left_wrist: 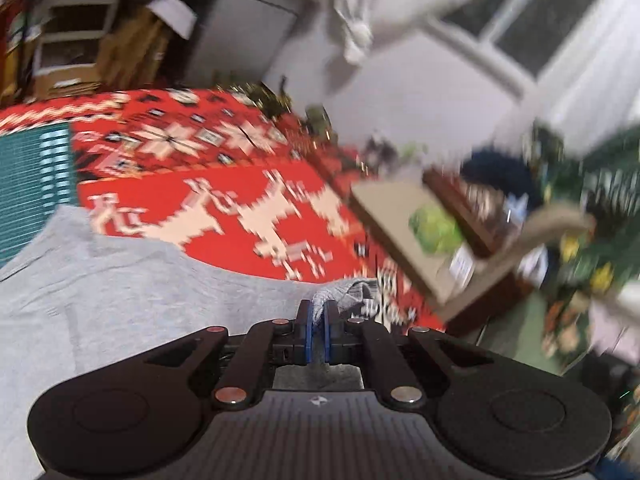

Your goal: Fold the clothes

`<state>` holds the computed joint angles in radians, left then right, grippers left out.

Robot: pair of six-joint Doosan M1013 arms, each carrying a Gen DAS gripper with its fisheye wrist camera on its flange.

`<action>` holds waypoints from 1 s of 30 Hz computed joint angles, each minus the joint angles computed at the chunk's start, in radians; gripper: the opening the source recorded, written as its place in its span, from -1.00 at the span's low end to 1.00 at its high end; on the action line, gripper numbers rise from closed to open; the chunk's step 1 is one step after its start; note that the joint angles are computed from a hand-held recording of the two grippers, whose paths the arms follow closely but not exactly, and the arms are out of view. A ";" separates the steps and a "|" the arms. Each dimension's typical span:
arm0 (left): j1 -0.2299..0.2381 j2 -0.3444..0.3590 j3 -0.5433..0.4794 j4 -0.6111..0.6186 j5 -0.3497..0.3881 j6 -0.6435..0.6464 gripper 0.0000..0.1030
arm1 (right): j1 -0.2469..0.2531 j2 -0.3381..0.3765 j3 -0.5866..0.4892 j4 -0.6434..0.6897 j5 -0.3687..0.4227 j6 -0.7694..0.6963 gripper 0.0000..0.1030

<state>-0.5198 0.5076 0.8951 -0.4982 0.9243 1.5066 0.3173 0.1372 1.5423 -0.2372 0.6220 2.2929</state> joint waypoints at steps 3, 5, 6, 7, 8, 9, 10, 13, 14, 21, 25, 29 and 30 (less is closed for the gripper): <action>0.038 -0.057 0.084 -0.075 -0.071 -0.036 -0.89 | 0.011 0.011 -0.023 0.016 -0.005 -0.041 -0.66; 0.065 -0.097 0.147 -0.137 -0.124 -0.050 -0.89 | 0.018 0.018 -0.040 0.037 -0.009 -0.081 -0.66; 0.076 -0.120 0.181 -0.152 -0.155 -0.059 -0.89 | 0.022 0.022 -0.049 0.047 -0.010 -0.102 -0.66; 0.087 -0.141 0.213 -0.161 -0.183 -0.069 -0.89 | 0.028 0.027 -0.060 0.058 -0.009 -0.124 -0.66; 0.095 -0.162 0.244 -0.166 -0.208 -0.081 -0.89 | 0.034 0.032 -0.070 0.068 -0.008 -0.145 -0.66; 0.103 -0.183 0.274 -0.169 -0.232 -0.094 -0.89 | 0.040 0.037 -0.079 0.074 -0.007 -0.161 -0.66; 0.112 -0.203 0.302 -0.172 -0.254 -0.107 -0.89 | 0.046 0.041 -0.089 0.081 -0.006 -0.177 -0.66; 0.130 -0.259 0.390 -0.184 -0.332 -0.143 -0.89 | 0.064 0.056 -0.117 0.100 -0.001 -0.227 -0.66; 0.135 -0.276 0.418 -0.187 -0.358 -0.156 -0.89 | 0.070 0.061 -0.127 0.106 0.004 -0.244 -0.66; 0.177 -0.338 0.554 -0.205 -0.441 -0.293 -0.89 | 0.110 0.093 -0.193 0.158 0.039 -0.376 -0.66; 0.207 -0.325 0.595 -0.315 -0.414 -0.351 -0.89 | 0.128 0.115 -0.231 0.193 0.059 -0.452 -0.65; 0.223 -0.322 0.632 -0.320 -0.391 -0.458 -0.82 | 0.146 0.130 -0.260 0.219 0.074 -0.518 -0.54; 0.225 -0.325 0.638 -0.322 -0.390 -0.466 -0.81 | 0.150 0.134 -0.266 0.228 0.079 -0.536 -0.54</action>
<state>-0.2952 0.1827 1.5332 -0.8197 0.5341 1.0406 0.4673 0.2714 1.2762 -0.0096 0.7007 1.7565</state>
